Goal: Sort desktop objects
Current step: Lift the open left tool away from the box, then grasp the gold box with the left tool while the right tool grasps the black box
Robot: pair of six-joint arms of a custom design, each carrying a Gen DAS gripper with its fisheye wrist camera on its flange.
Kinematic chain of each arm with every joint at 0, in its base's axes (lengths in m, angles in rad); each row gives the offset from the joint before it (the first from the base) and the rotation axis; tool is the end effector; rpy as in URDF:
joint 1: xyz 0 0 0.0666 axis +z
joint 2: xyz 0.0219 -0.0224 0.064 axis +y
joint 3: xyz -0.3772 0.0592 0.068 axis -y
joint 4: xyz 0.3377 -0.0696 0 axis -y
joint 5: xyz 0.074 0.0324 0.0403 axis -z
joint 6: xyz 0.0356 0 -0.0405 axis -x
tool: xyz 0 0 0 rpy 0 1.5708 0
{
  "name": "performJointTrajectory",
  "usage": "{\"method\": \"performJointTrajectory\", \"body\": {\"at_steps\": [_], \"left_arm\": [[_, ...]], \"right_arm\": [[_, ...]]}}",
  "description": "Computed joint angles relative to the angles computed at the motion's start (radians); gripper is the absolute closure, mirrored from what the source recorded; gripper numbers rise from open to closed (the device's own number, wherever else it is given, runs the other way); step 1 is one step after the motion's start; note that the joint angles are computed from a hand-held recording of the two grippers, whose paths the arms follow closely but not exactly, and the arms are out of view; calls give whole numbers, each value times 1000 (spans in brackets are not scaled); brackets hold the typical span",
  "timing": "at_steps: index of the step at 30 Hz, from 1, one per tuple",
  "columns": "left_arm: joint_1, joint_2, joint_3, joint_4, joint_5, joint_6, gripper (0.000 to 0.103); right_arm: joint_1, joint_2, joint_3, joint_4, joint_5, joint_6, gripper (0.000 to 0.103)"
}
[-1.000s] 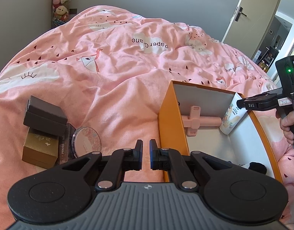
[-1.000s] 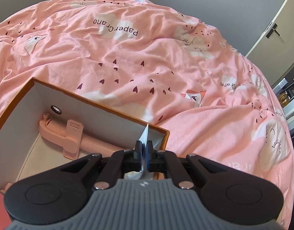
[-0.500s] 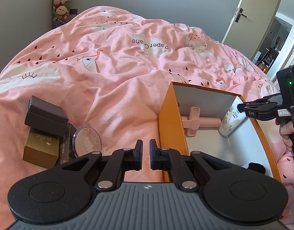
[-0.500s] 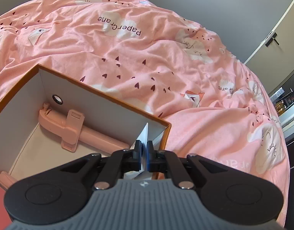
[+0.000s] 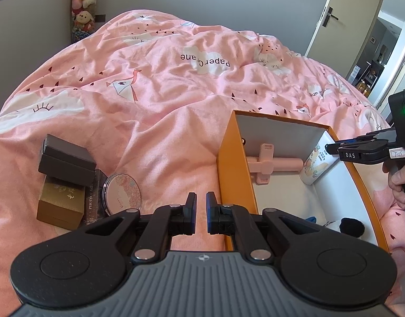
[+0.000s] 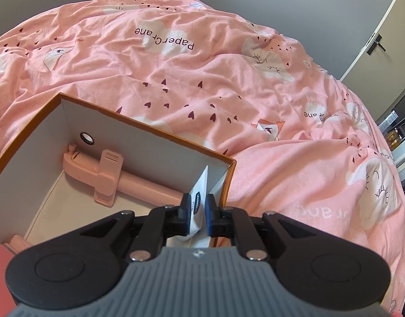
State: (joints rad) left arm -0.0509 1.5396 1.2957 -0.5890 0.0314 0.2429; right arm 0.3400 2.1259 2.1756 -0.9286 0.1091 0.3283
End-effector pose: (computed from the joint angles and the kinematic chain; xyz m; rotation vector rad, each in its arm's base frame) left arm 0.4787 -0.0259 0.3470 -0.2165 2.4007 -0.1739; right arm 0.6476 0.2245 0.3477 -0.7568 2.3268 -0.1284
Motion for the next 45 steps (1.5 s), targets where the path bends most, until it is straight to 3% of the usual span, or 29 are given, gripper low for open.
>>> {"method": "performJointTrajectory", "body": {"at_steps": [4, 11, 14, 16, 20, 29, 33, 35, 37, 42, 45], "left_arm": [[-7, -14, -4, -14, -34, 11, 91], [-11, -81, -63, 27, -161, 5, 86], [2, -131, -117, 81, -215, -36, 85], [23, -151, -114, 42, -228, -39, 84], [97, -180, -87, -62, -154, -20, 84], [203, -196, -82, -144, -116, -29, 77], [230, -161, -76, -150, -85, -31, 68], [247, -139, -68, -154, -48, -21, 64], [261, -117, -61, -144, -26, -8, 50], [286, -62, -26, -132, -7, 24, 50], [307, -36, -3, -137, -13, 68, 50]], "right_arm": [[4, -38, -52, 38, -9, -6, 68], [12, -135, -175, 129, -58, -40, 56], [14, -202, -269, 220, -132, -73, 37], [20, -242, -325, 280, -197, -96, 35], [47, -295, -402, 366, -324, -151, 35], [167, -228, -325, 250, -478, -190, 36], [220, -166, -260, 169, -515, -158, 50], [241, -136, -228, 143, -517, -127, 50], [258, -100, -179, 112, -506, -88, 50], [289, -10, -50, 54, -526, -24, 50], [317, 29, -7, 67, -479, 44, 49]]}}
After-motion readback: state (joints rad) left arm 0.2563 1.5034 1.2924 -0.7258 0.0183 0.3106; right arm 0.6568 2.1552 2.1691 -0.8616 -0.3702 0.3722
